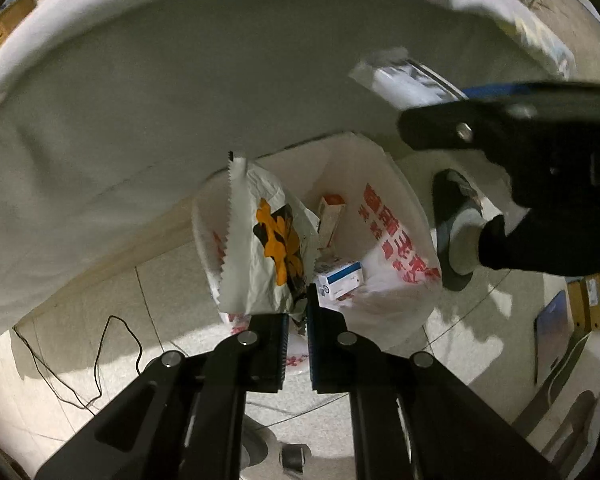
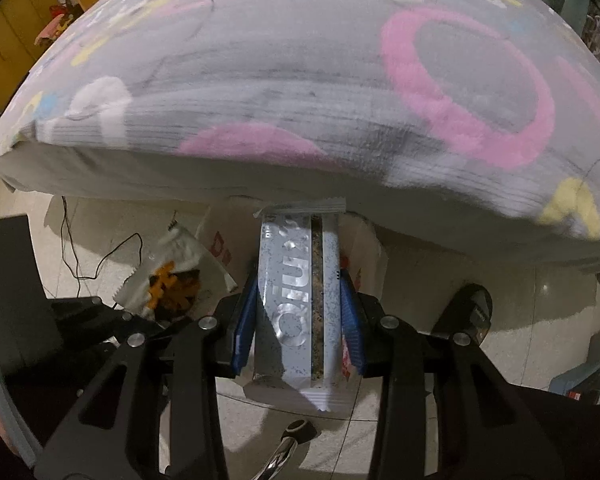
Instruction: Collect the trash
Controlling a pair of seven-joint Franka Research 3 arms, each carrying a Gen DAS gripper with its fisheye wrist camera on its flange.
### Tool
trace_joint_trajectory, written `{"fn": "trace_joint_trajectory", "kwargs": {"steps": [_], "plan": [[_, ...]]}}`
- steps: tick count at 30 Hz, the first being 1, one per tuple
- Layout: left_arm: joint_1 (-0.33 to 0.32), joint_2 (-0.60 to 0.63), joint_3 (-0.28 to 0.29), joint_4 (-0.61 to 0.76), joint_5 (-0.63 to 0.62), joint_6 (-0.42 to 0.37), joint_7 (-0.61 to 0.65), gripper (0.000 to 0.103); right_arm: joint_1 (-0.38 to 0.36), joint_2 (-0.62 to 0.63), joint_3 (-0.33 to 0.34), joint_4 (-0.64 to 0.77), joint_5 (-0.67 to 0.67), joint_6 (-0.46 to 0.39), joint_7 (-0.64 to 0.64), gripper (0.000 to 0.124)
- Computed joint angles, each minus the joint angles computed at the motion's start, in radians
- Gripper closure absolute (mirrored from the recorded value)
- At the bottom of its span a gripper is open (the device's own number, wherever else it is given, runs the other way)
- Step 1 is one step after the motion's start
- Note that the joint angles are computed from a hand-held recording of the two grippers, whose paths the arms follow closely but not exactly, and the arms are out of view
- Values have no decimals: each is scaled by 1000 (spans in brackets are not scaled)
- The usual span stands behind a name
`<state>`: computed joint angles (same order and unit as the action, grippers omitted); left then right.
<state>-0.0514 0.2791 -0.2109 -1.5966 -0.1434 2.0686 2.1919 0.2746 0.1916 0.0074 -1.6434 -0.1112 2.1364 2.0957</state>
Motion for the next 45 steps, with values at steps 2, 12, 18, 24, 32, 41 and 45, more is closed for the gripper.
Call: {"fn": "trace_joint_trajectory", "kwargs": {"steps": [2,12,18,24,32,41,45], "plan": [[-3,18,-3,17,-1,-29,-7,94,-4,8,-2,-1,10,-1,-1,86],[-2,51,-3,60,10,-35,-74,36,-7,22,-8,-2,8,-8,0,39],[-3,37,-8,37,4,-24,-73,36,-7,27,-7,15,15,-26,-11,39],[-1,42,-6,50,1,-28,-78,36,-8,20,-8,7,19,-23,-6,39],[3,0,-1,22,6,14,-68,35,-11,-23,-3,-7,31,-30,11,38],[3,-49,21,-3,66,158,-63,35,0,-91,12,31,-69,-49,114,33],[15,-72,20,25,29,180,-78,34,13,-113,25,78,-136,-73,142,31]]}}
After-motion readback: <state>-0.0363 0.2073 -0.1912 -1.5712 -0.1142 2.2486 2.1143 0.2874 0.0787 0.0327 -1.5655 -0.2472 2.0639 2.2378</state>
